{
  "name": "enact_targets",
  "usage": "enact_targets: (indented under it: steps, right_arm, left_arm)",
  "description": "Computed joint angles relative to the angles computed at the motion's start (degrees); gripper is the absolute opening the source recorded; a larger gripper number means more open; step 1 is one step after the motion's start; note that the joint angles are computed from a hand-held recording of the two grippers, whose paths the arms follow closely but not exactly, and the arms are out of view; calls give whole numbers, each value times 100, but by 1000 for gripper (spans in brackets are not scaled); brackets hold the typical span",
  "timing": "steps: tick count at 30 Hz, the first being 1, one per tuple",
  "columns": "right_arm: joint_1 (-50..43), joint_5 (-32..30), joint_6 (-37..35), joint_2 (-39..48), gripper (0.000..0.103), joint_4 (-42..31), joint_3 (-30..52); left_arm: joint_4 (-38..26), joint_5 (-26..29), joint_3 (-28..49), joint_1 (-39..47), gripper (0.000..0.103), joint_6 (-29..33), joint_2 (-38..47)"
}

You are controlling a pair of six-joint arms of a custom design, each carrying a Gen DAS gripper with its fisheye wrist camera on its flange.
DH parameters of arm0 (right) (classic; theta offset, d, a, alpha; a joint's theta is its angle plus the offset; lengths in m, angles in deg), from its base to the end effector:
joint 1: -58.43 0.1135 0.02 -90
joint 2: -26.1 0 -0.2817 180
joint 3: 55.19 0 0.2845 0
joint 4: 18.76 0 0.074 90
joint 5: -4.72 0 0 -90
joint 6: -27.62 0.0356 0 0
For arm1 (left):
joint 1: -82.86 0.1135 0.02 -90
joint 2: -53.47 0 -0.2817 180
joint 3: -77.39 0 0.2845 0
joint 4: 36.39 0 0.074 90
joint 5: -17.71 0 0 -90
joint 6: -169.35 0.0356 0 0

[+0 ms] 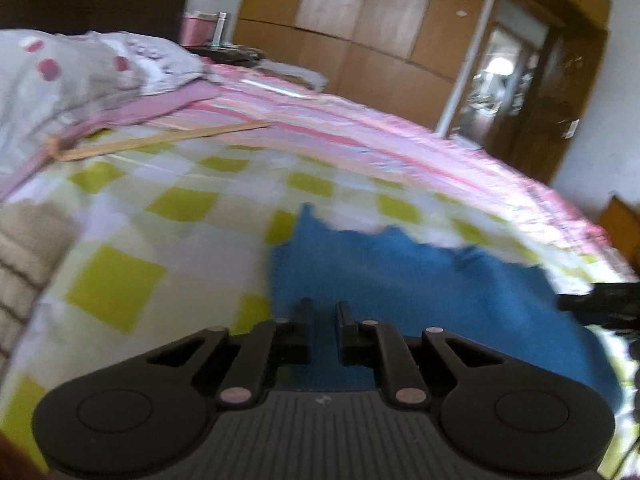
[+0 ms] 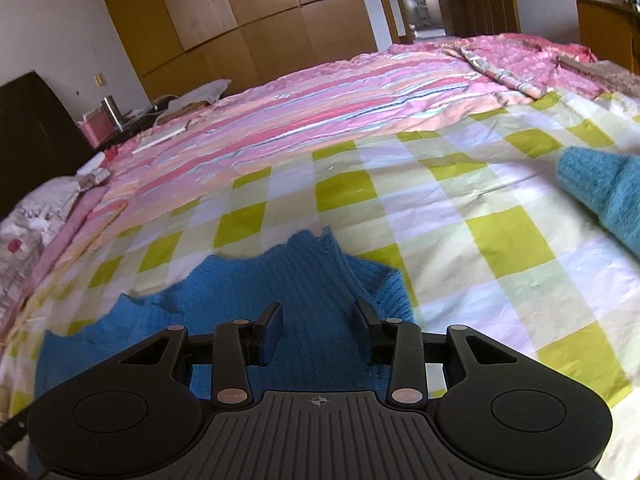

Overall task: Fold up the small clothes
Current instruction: 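Withdraw both tools and raise them above the folded sweater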

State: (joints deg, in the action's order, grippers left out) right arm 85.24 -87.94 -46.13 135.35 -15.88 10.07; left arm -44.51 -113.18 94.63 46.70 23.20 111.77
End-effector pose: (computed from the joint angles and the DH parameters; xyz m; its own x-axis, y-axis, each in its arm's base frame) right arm 0.3564 0.1819 0.1098 -0.6982 -0.0396 -0.7148 -0.2983 0.9238 0.2401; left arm 0.1368 -0.0711 0.0899 -0.4239 -0.4679 -0.7755 -0.4514 0.8515 -0.2669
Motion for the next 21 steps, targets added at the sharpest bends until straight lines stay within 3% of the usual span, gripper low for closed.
enact_targets:
  steps: [4,11,16,21]
  right_arm:
    - [-33,107,-39,47,30,-32,44]
    - [38,361,-188,-60,30,-274,95]
    - [183,667,-326,-556,33,-57,-292]
    - [315,503,-477,-778,34,-9,-505]
  left_arm:
    - [-549,-81,75,27,20,-358,-80]
    - [-873,-91,20,82,26,-543,-400]
    - [-1236,-620,126,-466,25,-587,-690]
    - [-1208,-1153,273,-1158,25,-493,-568]
